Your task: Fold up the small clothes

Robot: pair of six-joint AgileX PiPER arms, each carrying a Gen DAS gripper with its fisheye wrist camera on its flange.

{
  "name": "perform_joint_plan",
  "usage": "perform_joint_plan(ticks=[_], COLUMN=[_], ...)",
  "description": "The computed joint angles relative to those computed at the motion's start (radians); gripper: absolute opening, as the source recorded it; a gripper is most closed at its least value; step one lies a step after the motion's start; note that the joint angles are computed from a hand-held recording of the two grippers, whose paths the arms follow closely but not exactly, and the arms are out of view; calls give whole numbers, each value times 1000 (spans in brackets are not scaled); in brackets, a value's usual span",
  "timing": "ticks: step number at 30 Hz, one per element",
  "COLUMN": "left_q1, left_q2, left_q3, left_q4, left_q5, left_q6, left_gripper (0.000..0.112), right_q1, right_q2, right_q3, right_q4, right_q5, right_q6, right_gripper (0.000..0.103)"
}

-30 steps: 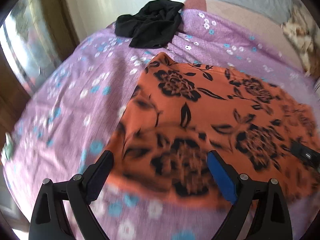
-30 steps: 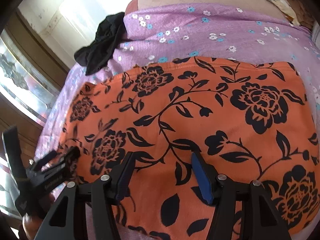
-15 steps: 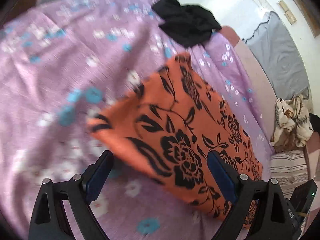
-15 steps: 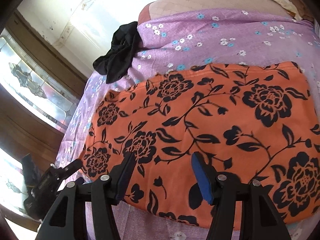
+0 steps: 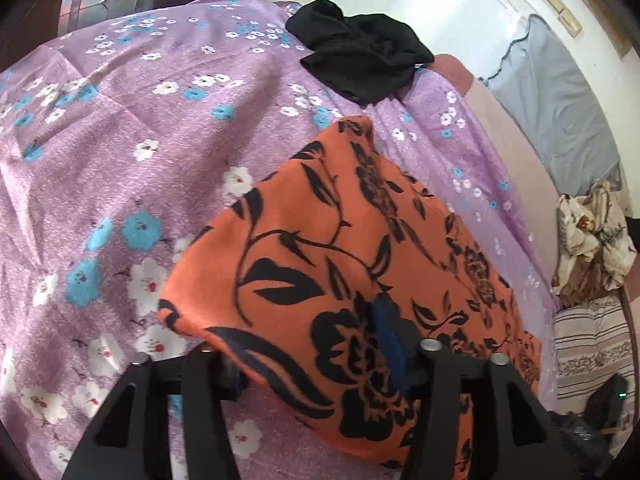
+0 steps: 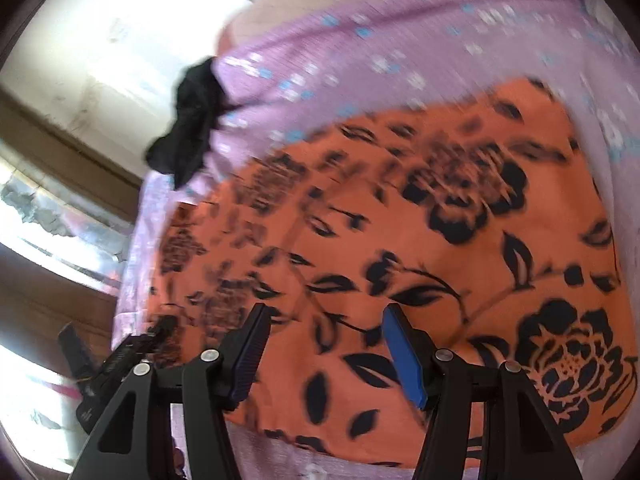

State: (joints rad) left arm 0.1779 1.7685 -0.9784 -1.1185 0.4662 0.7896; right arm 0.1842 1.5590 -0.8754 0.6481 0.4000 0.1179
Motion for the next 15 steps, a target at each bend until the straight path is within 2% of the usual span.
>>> perform_joint_plan(ticks=[2, 4, 7, 12, 15], left_q1=[-11, -19, -34, -130, -210], left_q2=[1, -3, -18, -98, -168], left_q3=[-4, -7, -9, -24, -32], left_q4=[21, 45, 88, 292, 451], left_q5=[-12, -22, -35, -95, -122], left_q6=[-3, 13, 1, -195, -325], left_gripper=[59, 38, 29, 23, 22], right_q1=[-23, -31, -36, -79, -174], right_q2=[-2, -15, -36, -99, -159], right_q3=[11, 14, 27, 62, 110], right_q4=[87, 87, 86, 77, 201], right_q5=[5, 19, 31, 46, 73], right_q6=[-73, -65, -61, -74, -209], right_gripper=[58, 58, 58, 58, 58])
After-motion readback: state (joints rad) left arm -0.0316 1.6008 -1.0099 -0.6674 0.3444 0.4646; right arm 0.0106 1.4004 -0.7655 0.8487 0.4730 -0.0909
